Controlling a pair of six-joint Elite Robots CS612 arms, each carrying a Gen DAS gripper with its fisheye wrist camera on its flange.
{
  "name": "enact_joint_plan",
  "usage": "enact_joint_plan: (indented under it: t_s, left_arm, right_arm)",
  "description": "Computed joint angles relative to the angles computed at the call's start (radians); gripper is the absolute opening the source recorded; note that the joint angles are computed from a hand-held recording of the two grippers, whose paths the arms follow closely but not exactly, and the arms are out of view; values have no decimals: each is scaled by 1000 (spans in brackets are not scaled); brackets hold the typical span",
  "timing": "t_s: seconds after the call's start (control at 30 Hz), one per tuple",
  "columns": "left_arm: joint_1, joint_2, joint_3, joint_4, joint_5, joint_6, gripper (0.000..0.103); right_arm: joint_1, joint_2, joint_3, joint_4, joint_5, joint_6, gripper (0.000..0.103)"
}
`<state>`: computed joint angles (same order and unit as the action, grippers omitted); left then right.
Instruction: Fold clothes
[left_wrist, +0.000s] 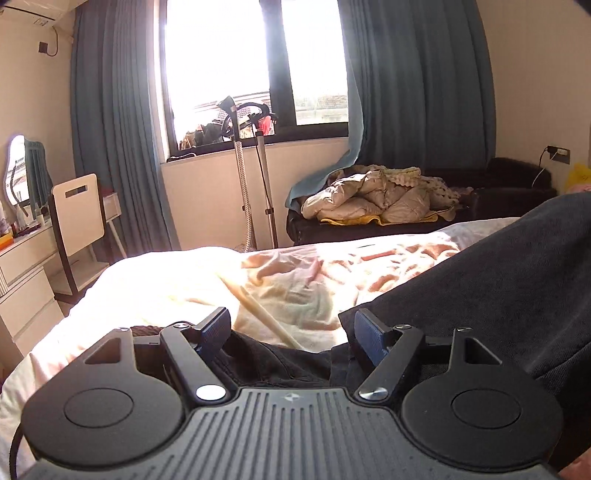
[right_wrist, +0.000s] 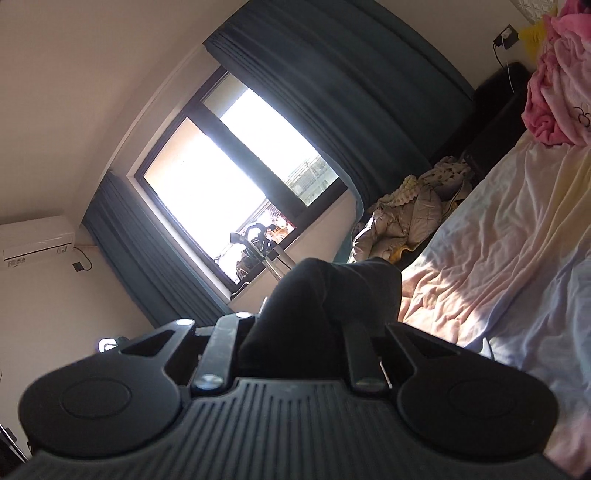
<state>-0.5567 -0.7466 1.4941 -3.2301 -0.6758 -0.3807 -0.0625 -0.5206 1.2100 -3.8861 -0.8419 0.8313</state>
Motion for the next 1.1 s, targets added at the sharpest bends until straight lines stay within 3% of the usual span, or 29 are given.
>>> enact_joint_plan:
  t_s: [0.17,0.4,0.57,0.67,0.8,0.97,1.1]
  left_arm:
    - [-10,117,-188,52,-68,110,81]
    - [-26,231,-355,143,-218,43,81]
    - [-26,289,-429,280,-264,19,81]
    - [-19,287,-400,244,-302,24,81]
    - [-16,257,-348,181,-312,70,82]
    - [-17,183,-228,103,-303,65,83]
    - [-18,107,-101,34,-270,36,83]
  right_arm:
    - [-26,0,-7,-108,-93,58,16]
    - [-52,1,-10,-144,-231,-7,16]
    - [-51,38,-50,-24,-231,-55,16]
    - [-42,59,-65,59,-277,-63,16]
    - [-50,75,-57,103,-352,48,17]
    - [-74,81,-11,210,-444,294,21]
    - [-81,57,65,349,-525,550,40]
